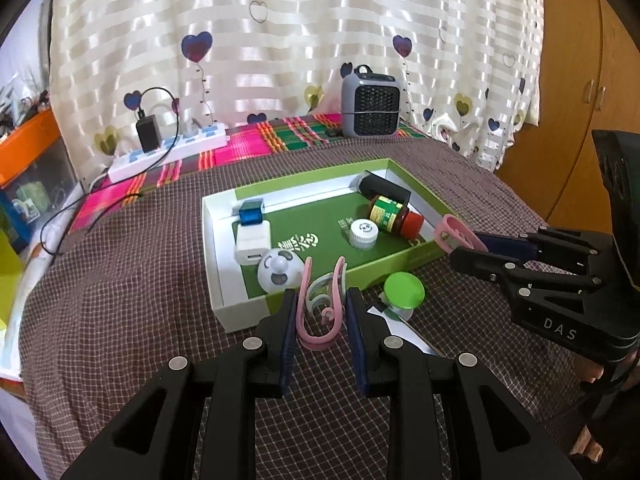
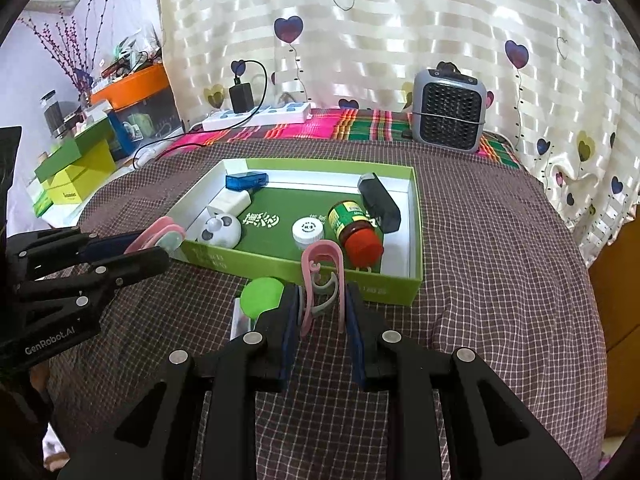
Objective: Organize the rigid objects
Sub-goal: 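Carry the pink hook with left tool while right tool carries the pink clip into the box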
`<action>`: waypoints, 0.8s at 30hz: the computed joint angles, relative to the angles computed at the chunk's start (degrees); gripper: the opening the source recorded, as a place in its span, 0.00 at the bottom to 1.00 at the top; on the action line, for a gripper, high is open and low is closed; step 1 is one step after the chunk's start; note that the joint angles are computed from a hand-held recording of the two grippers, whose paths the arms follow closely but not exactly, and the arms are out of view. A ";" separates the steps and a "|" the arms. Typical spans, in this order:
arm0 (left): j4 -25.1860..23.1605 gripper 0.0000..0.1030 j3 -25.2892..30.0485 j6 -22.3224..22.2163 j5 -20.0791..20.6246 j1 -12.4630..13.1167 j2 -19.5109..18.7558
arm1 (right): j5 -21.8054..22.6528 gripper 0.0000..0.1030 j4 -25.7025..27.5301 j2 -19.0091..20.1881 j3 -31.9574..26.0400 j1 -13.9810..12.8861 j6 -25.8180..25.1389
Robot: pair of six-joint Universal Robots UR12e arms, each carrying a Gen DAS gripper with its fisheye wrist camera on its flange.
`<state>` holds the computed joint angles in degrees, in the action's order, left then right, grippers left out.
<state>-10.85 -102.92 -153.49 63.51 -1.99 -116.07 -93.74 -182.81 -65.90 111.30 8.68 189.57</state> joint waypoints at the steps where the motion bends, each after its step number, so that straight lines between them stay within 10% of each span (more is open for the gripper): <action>1: 0.02 0.22 0.14 -0.10 -0.05 0.02 -0.05 | 0.02 0.23 0.04 0.00 -0.08 0.00 -0.07; 24: 1.57 0.22 2.71 -2.52 1.21 -0.54 -1.80 | 2.71 0.23 2.71 1.60 -4.22 -0.88 -3.30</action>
<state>-9.28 -100.21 -156.01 64.71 -2.53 -117.87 -91.03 -180.11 -64.30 107.08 7.80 186.27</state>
